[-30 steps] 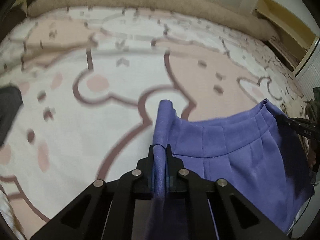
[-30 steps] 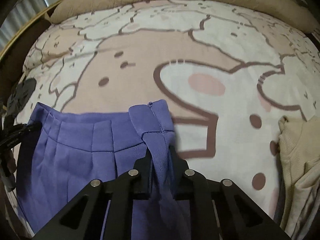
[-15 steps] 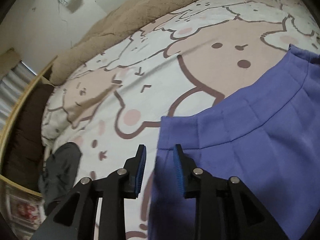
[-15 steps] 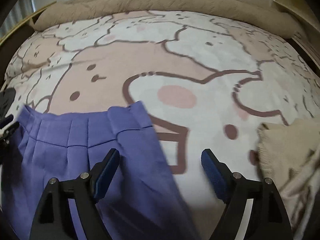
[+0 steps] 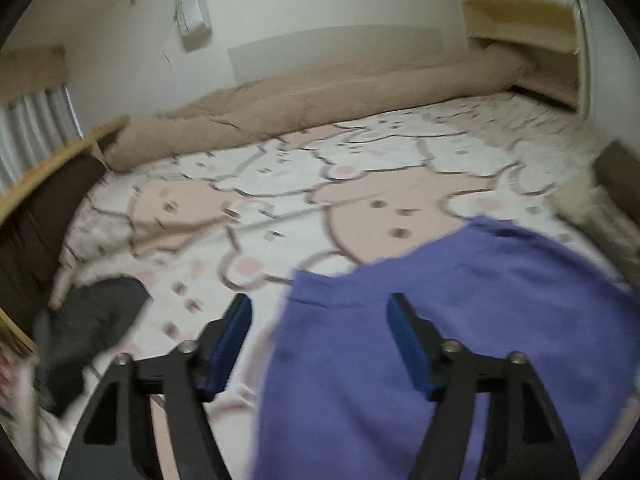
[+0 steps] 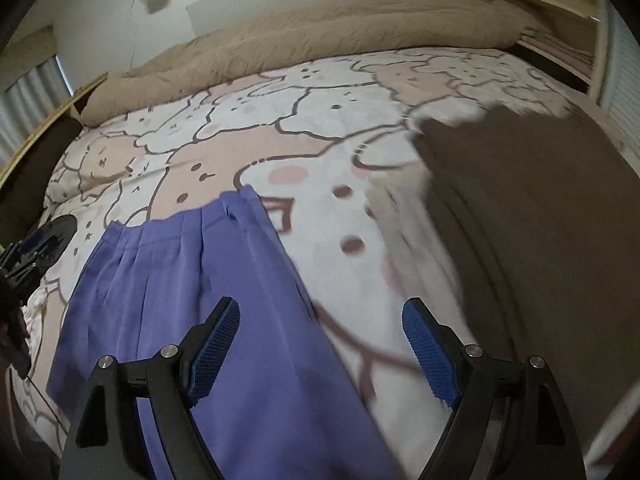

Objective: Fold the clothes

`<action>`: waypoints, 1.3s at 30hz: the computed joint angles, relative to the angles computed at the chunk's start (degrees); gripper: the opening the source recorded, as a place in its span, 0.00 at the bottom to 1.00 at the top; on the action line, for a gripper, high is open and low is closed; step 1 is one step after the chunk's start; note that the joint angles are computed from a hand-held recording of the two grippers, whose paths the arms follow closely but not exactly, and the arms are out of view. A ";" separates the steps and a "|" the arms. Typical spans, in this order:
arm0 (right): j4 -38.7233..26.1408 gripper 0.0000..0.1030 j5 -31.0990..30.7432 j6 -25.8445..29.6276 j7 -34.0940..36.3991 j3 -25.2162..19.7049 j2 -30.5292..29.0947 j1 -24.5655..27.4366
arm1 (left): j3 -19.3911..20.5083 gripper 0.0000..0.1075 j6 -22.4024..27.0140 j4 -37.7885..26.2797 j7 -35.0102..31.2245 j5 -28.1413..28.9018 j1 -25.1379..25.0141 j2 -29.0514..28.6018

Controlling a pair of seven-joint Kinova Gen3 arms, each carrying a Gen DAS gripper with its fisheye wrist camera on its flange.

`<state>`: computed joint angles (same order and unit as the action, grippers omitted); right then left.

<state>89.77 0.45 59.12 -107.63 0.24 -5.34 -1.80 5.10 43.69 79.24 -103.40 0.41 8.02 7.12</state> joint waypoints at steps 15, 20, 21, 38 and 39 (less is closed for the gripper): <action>12.28 0.51 -10.33 -0.59 11.99 3.92 -4.39 1.54 | 1.52 0.68 9.36 15.75 0.72 13.09 2.78 -9.81; 13.75 0.23 -12.23 -1.53 16.02 4.34 -4.74 1.69 | 2.24 0.68 6.78 17.75 5.14 13.68 4.80 -10.54; 13.54 0.19 -12.89 -1.11 16.63 4.67 -4.66 1.84 | 1.26 0.68 4.45 18.93 5.93 13.41 6.90 -11.02; -9.38 0.07 -28.01 24.82 25.81 5.95 6.47 7.64 | 21.89 0.68 -20.28 22.20 26.08 -19.43 16.81 -8.02; -10.09 0.07 -28.17 25.53 25.80 5.49 7.00 7.84 | 21.90 0.68 -20.09 21.55 28.41 -21.53 17.68 -7.21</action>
